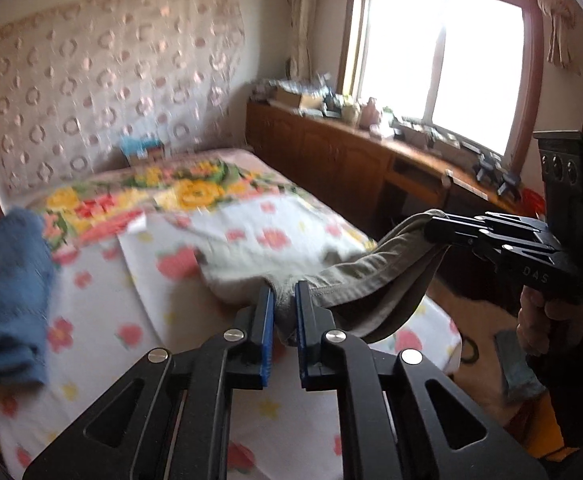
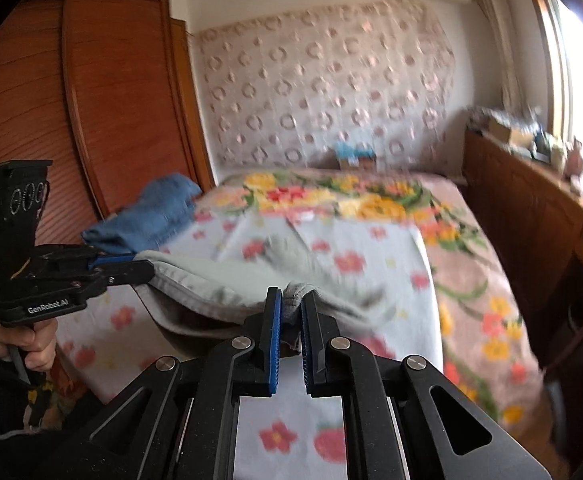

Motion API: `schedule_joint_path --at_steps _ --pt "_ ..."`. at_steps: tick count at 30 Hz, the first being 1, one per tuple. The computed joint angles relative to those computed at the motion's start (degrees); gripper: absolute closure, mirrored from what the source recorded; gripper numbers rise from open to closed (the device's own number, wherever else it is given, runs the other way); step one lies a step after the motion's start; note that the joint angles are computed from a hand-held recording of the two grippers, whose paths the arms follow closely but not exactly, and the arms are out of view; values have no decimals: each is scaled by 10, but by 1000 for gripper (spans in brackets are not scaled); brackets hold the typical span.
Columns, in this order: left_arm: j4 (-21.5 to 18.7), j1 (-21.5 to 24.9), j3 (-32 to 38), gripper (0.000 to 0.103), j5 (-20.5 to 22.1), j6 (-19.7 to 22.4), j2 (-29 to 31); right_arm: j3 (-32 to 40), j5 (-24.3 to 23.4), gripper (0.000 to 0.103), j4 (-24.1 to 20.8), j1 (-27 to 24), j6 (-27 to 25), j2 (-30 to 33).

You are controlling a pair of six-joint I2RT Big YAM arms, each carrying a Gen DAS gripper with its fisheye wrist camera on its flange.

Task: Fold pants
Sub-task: 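Lift the leg ends with both grippers and fold them toward the waistband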

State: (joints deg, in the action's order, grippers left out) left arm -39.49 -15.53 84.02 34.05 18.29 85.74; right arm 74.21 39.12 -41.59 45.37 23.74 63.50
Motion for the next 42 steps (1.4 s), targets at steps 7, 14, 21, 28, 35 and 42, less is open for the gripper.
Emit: schedule_joint_path --at_steps 7,14,21,28,35,42 --pt "10 15 99 93 -17 -32 42 108 -38 94 27 -43 -94 69" --pt "11 24 233 93 -82 -63 133 199 -111 94 68 -123 -156 158" --pt "34 34 236 93 -92 -76 132 209 -138 95 95 -144 -159 190" --pt "54 43 100 93 -78 -43 80 133 -177 94 80 -141 -124 174" --pt "70 61 -40 93 -57 -29 26 51 -221 94 83 -130 -94 155" --pt "65 70 -108 93 -59 -22 -17 4 -257 94 90 -128 -81 131"
